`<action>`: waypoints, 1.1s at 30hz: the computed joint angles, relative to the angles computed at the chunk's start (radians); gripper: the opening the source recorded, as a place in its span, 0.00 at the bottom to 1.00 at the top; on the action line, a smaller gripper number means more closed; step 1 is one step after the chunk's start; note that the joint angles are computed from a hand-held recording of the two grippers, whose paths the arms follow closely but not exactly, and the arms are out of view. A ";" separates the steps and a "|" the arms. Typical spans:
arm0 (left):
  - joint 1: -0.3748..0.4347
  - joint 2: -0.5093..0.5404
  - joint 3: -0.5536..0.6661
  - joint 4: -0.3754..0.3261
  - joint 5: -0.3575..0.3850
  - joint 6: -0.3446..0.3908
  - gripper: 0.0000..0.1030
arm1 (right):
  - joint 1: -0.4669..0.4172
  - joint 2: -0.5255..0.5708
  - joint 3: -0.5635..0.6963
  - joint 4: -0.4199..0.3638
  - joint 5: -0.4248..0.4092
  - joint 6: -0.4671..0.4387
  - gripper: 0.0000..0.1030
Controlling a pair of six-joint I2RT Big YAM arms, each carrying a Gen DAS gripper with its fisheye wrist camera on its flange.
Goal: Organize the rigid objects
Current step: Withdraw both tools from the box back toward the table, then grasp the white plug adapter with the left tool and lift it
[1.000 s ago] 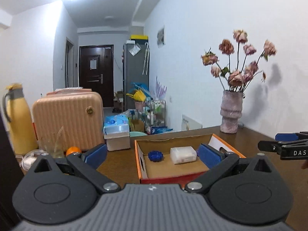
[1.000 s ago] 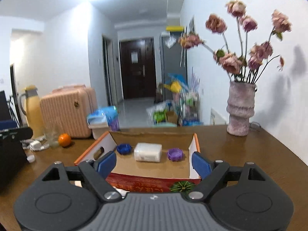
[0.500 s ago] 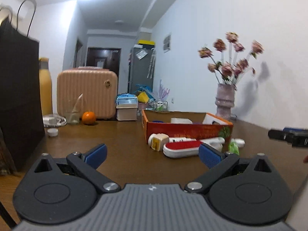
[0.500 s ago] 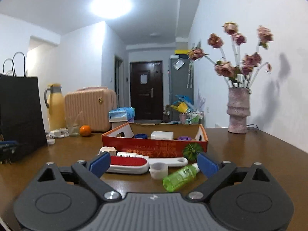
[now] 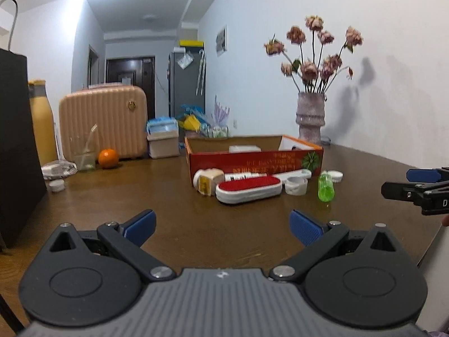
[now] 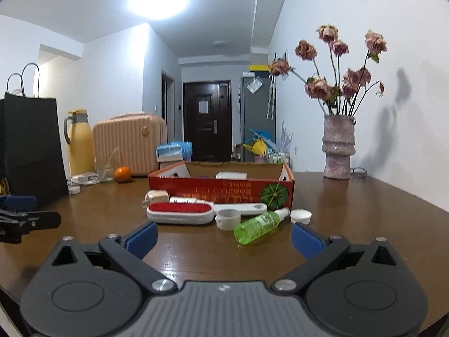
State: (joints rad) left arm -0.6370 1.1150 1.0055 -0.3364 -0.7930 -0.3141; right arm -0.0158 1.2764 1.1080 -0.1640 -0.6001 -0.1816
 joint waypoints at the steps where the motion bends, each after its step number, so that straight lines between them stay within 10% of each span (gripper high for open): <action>1: 0.011 0.009 0.010 -0.015 0.013 -0.011 1.00 | 0.006 0.009 0.012 -0.018 0.015 -0.012 0.99; 9: 0.121 0.100 0.132 -0.130 0.130 -0.070 1.00 | 0.035 0.112 0.154 -0.173 0.017 -0.044 0.86; 19: 0.319 0.305 0.344 -0.079 0.332 0.172 1.00 | 0.114 0.348 0.480 -0.344 0.071 -0.101 0.78; 33: 0.490 0.523 0.569 -0.186 0.668 0.063 0.69 | 0.204 0.561 0.765 -0.501 0.041 -0.157 0.73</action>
State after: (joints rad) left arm -0.1473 1.6379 1.5742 -0.5221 -0.1248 -0.2513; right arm 0.1880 1.8373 1.8730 -0.6651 -0.5595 -0.3386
